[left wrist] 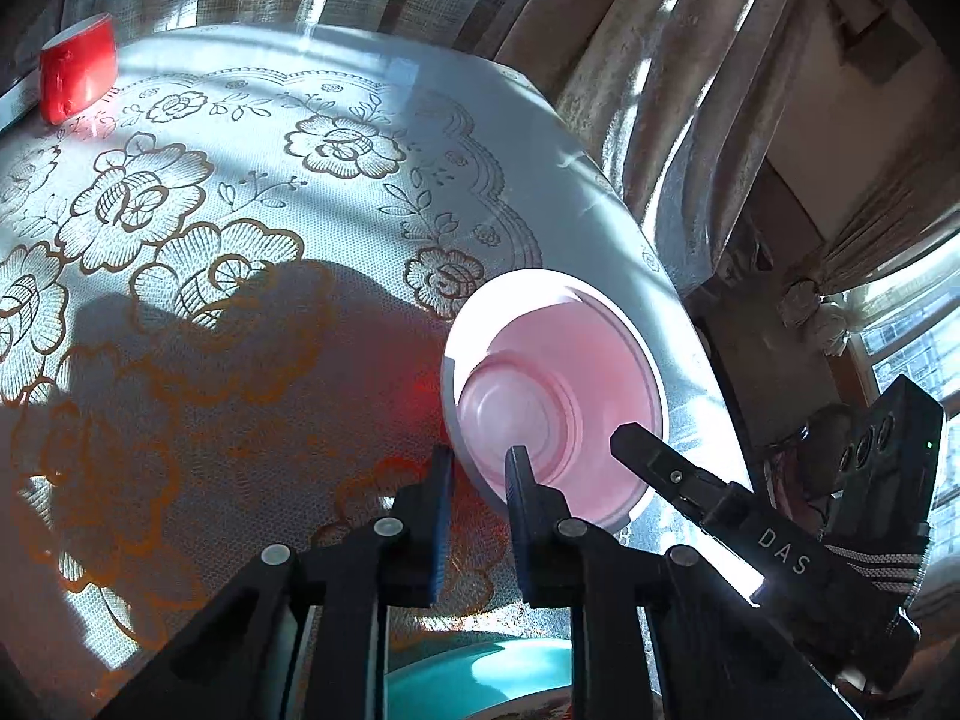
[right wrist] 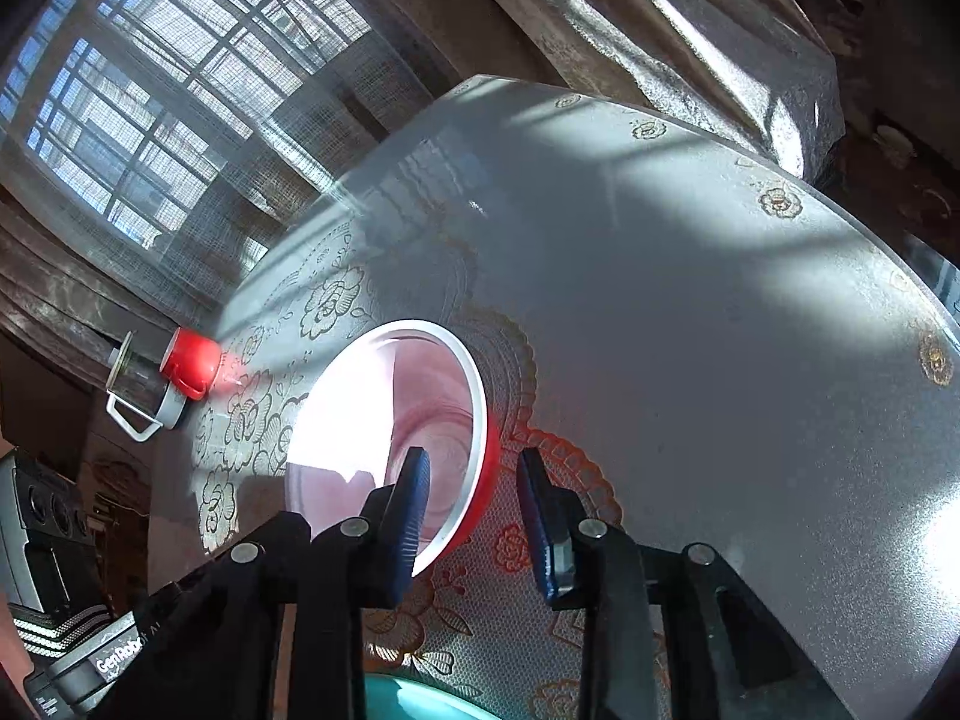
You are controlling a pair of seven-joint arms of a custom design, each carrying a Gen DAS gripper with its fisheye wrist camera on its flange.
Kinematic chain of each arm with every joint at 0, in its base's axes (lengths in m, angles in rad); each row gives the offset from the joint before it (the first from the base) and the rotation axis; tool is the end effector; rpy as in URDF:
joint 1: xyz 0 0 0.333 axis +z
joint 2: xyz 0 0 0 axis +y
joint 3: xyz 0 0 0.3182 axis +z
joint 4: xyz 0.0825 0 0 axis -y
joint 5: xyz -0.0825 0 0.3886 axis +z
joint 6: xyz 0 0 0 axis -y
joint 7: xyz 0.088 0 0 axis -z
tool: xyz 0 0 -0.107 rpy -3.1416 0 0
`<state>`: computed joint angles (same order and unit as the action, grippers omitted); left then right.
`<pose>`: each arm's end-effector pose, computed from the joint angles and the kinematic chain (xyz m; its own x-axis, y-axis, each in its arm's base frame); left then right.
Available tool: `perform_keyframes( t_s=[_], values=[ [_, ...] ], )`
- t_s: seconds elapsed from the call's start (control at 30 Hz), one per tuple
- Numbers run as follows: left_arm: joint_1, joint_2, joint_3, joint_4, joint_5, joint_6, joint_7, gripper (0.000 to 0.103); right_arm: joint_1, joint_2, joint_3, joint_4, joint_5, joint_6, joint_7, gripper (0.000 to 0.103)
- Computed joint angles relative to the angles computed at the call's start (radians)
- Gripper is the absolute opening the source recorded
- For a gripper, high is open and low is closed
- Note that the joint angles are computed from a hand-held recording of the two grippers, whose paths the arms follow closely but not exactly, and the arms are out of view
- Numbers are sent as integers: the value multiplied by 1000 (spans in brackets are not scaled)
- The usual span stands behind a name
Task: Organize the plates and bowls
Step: 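Grasp the red bowl rim with the left gripper and lift it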
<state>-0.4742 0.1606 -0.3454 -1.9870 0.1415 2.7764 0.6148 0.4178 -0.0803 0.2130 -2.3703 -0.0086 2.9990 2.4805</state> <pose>0.4364 -0.4623 0.4621 -0.0601 -0.8921 0.4477 -0.9080 -0.1375 -0.3959 0.4349 0.3202 0.4379 -0.1112 -0.8599 -0.4982 -0.8386 0.3502 -0.4172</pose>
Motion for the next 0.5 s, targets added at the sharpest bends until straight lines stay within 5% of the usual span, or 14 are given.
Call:
perform_keyframes(
  t_s=[0.13,0.5],
  values=[
    [-29,-26,16,-17,102,7,-50,13,-14,-12,20,0,-78,-27,37,17],
    [-25,-234,-8,-182,203,-32,-199,13,43,-90,46,-42,45,0,-75,17]
  ],
)
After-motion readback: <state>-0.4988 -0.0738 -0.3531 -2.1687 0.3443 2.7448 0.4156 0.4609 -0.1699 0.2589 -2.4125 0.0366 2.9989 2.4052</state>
